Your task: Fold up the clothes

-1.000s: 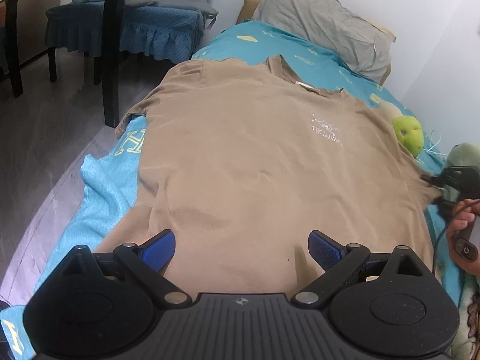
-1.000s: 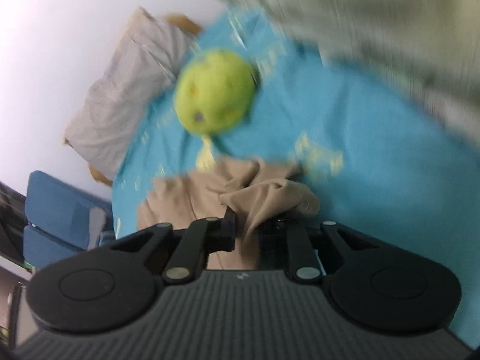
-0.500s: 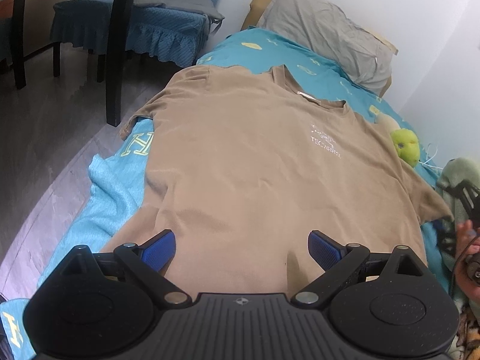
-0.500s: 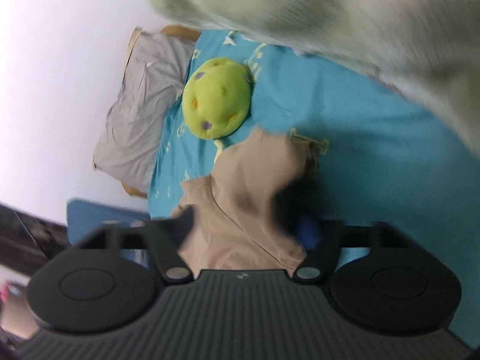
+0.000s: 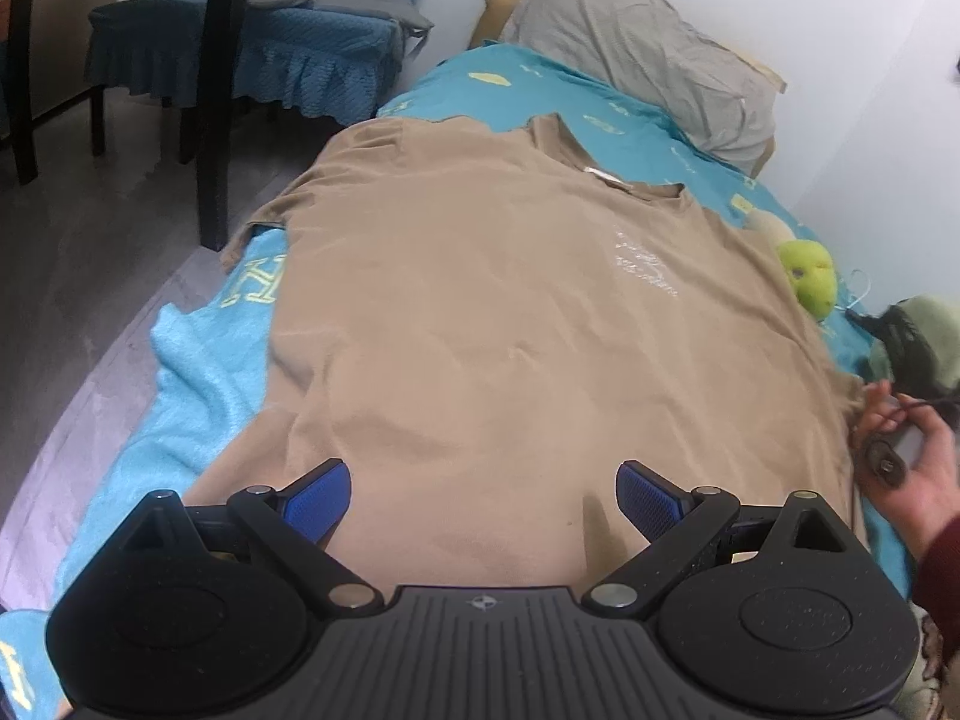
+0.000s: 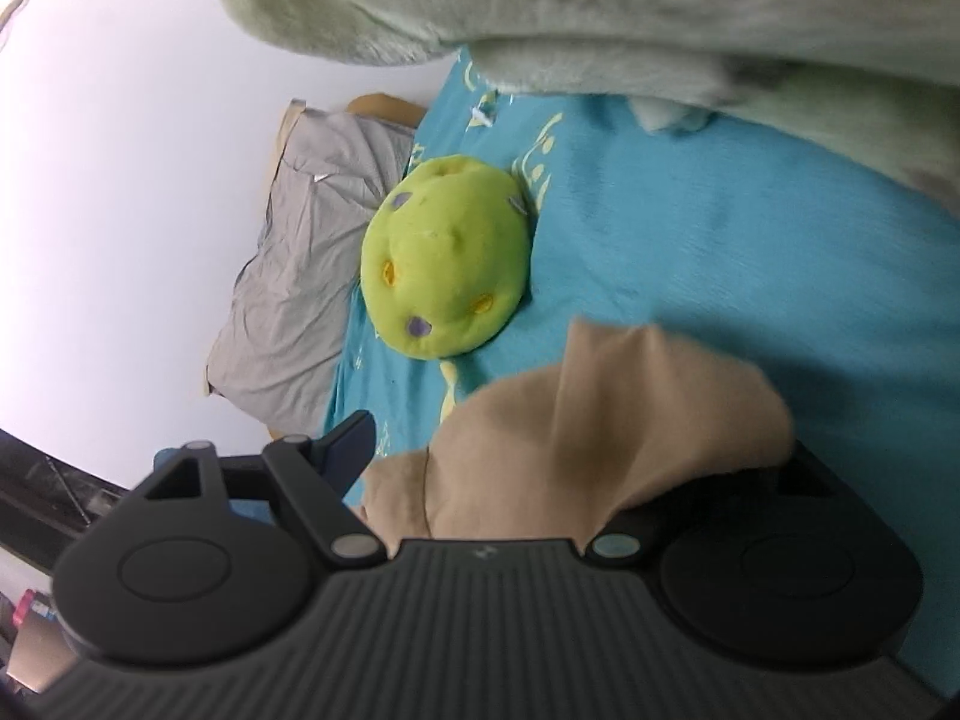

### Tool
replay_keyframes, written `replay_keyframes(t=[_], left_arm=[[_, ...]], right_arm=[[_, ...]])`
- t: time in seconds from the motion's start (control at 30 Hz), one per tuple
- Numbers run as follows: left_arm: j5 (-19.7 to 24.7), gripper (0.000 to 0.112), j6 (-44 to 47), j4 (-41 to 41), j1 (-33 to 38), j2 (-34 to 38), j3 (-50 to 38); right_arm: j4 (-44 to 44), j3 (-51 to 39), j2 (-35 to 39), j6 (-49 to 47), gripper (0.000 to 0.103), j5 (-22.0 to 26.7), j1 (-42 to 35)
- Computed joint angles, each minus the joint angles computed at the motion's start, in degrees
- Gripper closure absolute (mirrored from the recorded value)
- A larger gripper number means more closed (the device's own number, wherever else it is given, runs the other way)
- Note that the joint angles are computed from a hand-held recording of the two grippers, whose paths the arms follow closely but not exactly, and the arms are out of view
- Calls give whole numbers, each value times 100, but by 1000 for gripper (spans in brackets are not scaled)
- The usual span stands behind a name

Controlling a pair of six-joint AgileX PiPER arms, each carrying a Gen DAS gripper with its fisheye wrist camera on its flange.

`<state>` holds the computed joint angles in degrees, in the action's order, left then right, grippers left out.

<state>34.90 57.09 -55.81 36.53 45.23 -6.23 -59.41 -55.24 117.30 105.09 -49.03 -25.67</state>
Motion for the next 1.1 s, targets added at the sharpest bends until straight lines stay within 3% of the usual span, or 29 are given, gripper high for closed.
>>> replay_keyframes(t=[0.07, 0.13, 0.2, 0.23, 0.3, 0.37, 0.43, 0.53, 0.63, 0.77, 0.9, 1.0, 1.1], left_arm=[[-330, 16, -16, -70, -368, -81, 54], [-1032, 16, -488, 144, -1200, -183, 115], [-1387, 16, -620, 165, -1599, -101, 159], [-1482, 16, -613, 125, -1690, -14, 161], [-1644, 16, -538, -10, -1836, 187, 157], [-1481, 16, -131, -246, -1579, 187, 176], [-1295, 16, 129, -370, -1318, 135, 191], [-1023, 16, 212, -325, -980, 31, 168], [-744, 16, 185, -216, -670, -102, 113], [-649, 16, -483, 296, -697, -465, -58], [-458, 16, -699, 594, -487, -791, -266], [-103, 16, -156, 434, 198, -853, -383], [581, 16, 887, 62, 1422, -811, -462]], right_arm=[[-344, -431, 191, 189, 18, 141, 77], [-1345, -1046, 337, 724, 18, 201, 102], [-2047, -1496, 458, 1181, 24, -21, 67], [-2055, -1497, 435, 1229, 32, -59, 43], [-2022, -1412, 353, 1328, 66, 49, 53], [-2069, -1255, 179, 1338, 89, 357, 118], [-1515, -876, -115, 516, 91, 736, 228], [-28, -259, -555, -1050, 94, 708, 249], [502, -21, -937, -1359, 95, 1024, 280], [1319, 149, -1537, -2678, 95, 1735, 702], [3108, 418, -2371, -4969, 95, 2311, 1819], [4289, 320, -2738, -6688, 95, 2742, 2934], [5509, -79, -2434, -8407, 95, 3145, 4170]])
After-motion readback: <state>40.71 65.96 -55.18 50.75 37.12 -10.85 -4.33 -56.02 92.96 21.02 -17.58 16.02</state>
